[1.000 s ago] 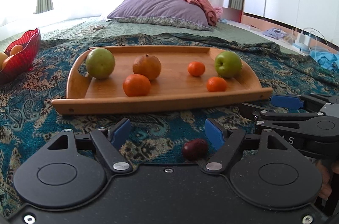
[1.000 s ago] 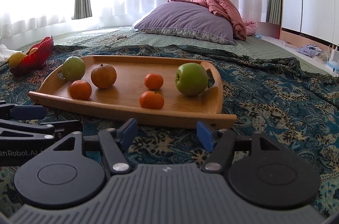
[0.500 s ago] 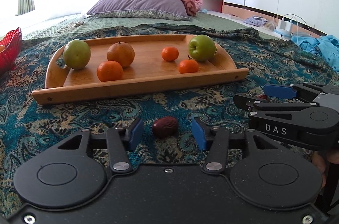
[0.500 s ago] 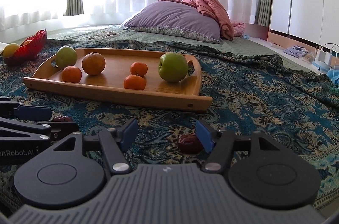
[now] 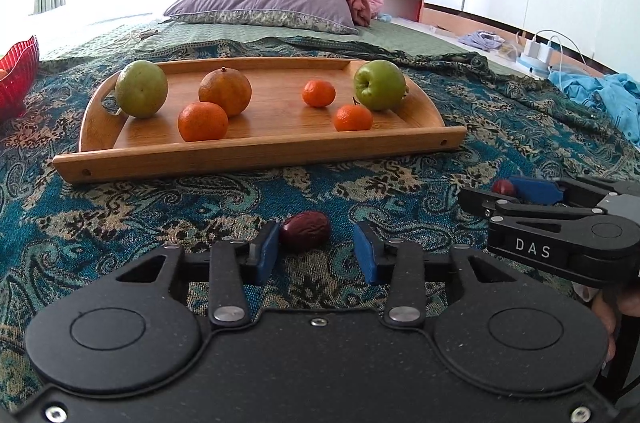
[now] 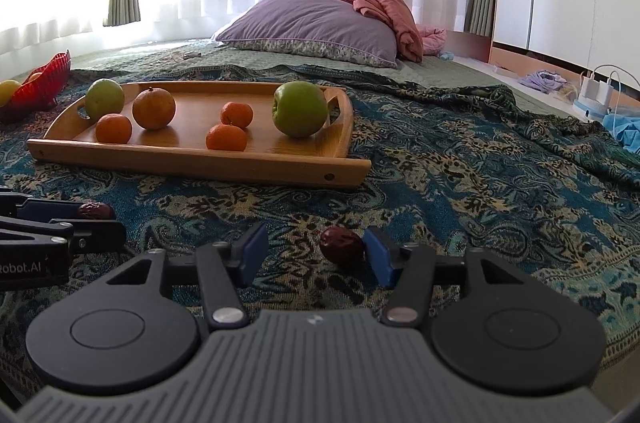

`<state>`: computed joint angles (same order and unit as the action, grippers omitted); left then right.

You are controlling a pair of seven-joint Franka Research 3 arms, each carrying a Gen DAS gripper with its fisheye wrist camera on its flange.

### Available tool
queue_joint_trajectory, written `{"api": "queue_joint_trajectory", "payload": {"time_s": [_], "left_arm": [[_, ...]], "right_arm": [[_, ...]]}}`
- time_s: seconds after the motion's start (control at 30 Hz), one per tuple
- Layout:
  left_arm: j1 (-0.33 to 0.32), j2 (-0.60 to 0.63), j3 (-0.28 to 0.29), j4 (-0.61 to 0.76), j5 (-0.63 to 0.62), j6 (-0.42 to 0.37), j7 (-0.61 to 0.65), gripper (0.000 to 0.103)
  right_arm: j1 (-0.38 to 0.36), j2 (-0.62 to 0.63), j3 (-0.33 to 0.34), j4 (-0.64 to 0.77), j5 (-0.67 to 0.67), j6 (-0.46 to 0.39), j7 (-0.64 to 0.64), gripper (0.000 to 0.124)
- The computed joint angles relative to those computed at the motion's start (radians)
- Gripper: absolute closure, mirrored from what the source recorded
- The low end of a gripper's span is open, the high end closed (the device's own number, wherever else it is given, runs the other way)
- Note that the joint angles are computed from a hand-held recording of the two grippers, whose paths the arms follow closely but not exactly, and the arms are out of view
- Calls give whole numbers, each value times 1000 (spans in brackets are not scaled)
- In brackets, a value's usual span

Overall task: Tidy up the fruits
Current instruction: 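Move the left tool to a dark red date while the right tool approaches another date, then close the left tool on a date while the right tool grasps the other date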

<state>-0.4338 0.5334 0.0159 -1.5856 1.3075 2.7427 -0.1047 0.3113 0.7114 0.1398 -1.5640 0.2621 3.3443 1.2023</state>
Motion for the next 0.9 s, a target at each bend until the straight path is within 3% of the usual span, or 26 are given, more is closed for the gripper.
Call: {"api": "queue_joint_trajectory", "payload": {"time_s": [0.4,0.53,0.63,0.73,0.9], "left_arm": [[-3,1,13,1,36,11,-57,71],[-7,3,24,10,105,7,-126,77],[-1,3,20,20,135,-7,-138,77],[3,-3,19,24,170,-19,-165,77],[20,-20,14,28,215,-59,-185,77]], "right_arm": [[14,-12,-16,-27,28,16,37,76],[8,-18,-10,-38,25,23,45,95],[-29,-25,35,-55,-9,42,33,96],[-23,-24,33,-51,-18,65,33,95],[-46,9,71,22,-41,42,48,95]]}}
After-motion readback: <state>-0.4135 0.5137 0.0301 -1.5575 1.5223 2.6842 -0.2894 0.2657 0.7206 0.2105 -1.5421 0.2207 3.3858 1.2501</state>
